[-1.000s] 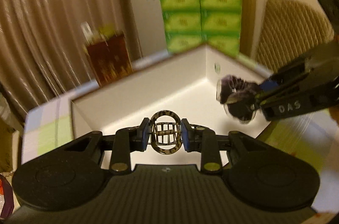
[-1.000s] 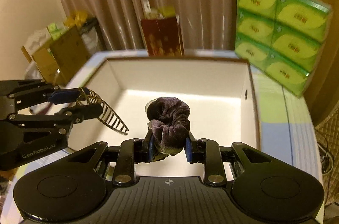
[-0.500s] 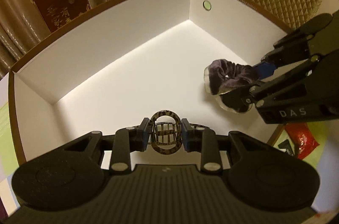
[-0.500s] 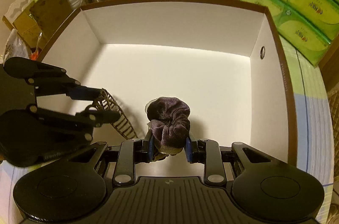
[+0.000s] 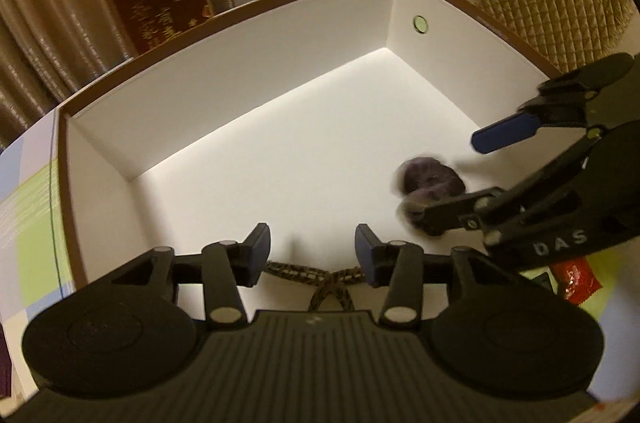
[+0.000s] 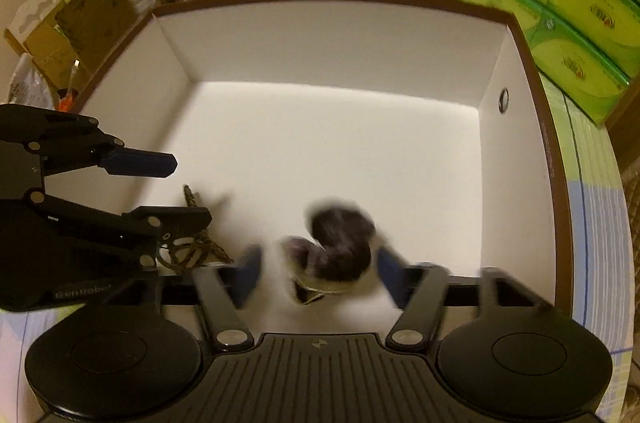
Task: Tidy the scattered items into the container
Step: 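Lower both held items into the box and open both tools, then withdraw both tools from the box back toward the remaining items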
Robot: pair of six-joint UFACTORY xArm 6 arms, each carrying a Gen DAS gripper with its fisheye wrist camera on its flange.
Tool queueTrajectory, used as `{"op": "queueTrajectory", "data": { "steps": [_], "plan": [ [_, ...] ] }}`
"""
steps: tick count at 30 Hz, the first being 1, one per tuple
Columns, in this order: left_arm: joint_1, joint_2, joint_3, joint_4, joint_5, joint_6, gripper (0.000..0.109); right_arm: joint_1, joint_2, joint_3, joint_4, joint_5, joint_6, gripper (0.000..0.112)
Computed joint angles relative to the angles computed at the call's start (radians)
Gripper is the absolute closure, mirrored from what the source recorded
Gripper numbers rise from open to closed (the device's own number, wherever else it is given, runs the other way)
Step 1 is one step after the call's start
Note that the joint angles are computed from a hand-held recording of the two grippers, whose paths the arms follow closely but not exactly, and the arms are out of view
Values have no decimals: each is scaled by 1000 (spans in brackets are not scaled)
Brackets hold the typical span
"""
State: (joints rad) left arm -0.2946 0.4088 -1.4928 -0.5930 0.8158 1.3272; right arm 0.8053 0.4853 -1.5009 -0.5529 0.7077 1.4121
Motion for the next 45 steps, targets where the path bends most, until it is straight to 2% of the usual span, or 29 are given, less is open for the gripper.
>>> {"op": "queueTrajectory", "data": {
  "steps": [3,6,10,16,22,45],
  "plan": [
    [5,-2,-3,21,-2,-44,63,2,-6,2,-3,-3,-2,26],
    [13,0,-15,28,19,-78,59,3,-7,-1,3,0,-7,21],
    [9,-16,10,43,-6,-90,54,8,-9,-3,-6,18,-1,15],
    [3,-41,46,57,-39,-113,46,17,-23,9,-6,49,32,14],
    [-4,-66,82,49,-76,-109,43,31,-25,-2,-23,90,48,14],
    [-1,-261,269,120,-228,-265,41,64,-127,50,-93,97,61,14]
  ]
}}
